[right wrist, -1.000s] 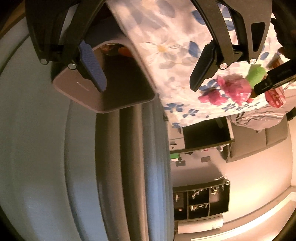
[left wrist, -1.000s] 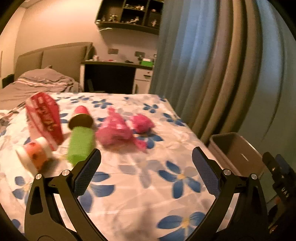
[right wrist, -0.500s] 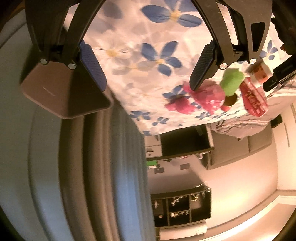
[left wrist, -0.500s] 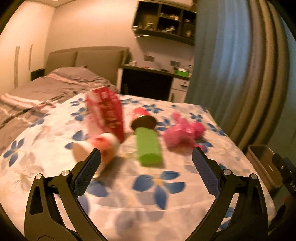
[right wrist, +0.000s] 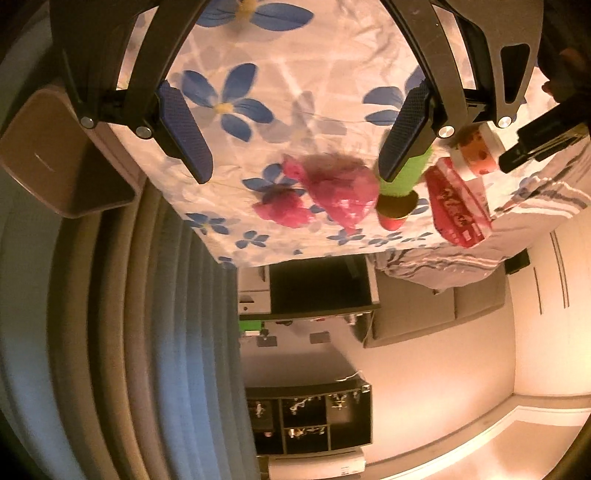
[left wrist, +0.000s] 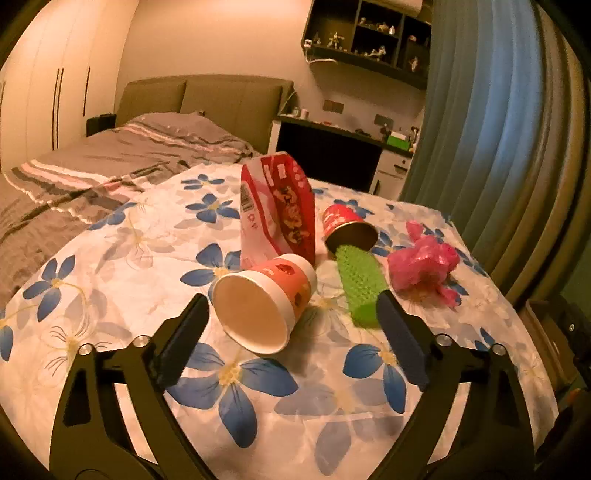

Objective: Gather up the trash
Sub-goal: 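Move both open tools back over the trash on the bed, then grasp the white-orange cup with the left tool while the right tool grasps the green foam net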

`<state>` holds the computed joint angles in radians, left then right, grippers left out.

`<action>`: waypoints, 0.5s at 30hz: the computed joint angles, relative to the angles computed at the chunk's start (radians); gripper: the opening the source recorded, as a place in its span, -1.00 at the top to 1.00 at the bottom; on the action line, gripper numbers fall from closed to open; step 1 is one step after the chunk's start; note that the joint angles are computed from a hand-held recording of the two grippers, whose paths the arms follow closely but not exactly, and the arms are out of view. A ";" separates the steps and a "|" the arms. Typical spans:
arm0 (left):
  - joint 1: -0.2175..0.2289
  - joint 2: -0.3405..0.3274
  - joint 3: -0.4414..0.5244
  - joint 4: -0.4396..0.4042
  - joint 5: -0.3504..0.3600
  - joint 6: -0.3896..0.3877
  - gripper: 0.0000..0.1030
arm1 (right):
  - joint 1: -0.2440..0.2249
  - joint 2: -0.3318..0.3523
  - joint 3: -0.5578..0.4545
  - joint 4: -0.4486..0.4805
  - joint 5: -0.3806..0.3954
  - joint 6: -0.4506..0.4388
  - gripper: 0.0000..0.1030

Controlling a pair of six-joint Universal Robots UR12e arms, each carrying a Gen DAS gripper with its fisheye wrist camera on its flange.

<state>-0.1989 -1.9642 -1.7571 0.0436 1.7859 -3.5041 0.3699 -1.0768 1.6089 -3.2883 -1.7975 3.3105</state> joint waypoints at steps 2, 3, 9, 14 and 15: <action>0.009 0.000 0.004 -0.019 -0.033 -0.011 -0.62 | 0.003 0.004 -0.009 0.008 0.006 -0.005 -0.71; 0.011 -0.001 0.006 -0.029 -0.036 -0.015 -0.53 | 0.004 0.006 -0.013 0.012 0.010 -0.007 -0.71; 0.030 -0.009 0.026 -0.102 -0.109 -0.033 -0.09 | 0.009 0.025 -0.046 0.040 0.033 -0.022 -0.71; 0.044 -0.020 0.041 -0.139 -0.168 -0.042 0.22 | 0.013 0.043 -0.074 0.068 0.048 -0.034 -0.71; 0.047 -0.021 0.043 -0.141 -0.184 -0.044 0.33 | 0.014 0.046 -0.080 0.075 0.050 -0.035 -0.71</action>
<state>-0.1515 -1.9856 -1.7143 -0.0979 1.6022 -3.5480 0.3839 -1.0309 1.5289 -3.2134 -1.7473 3.2754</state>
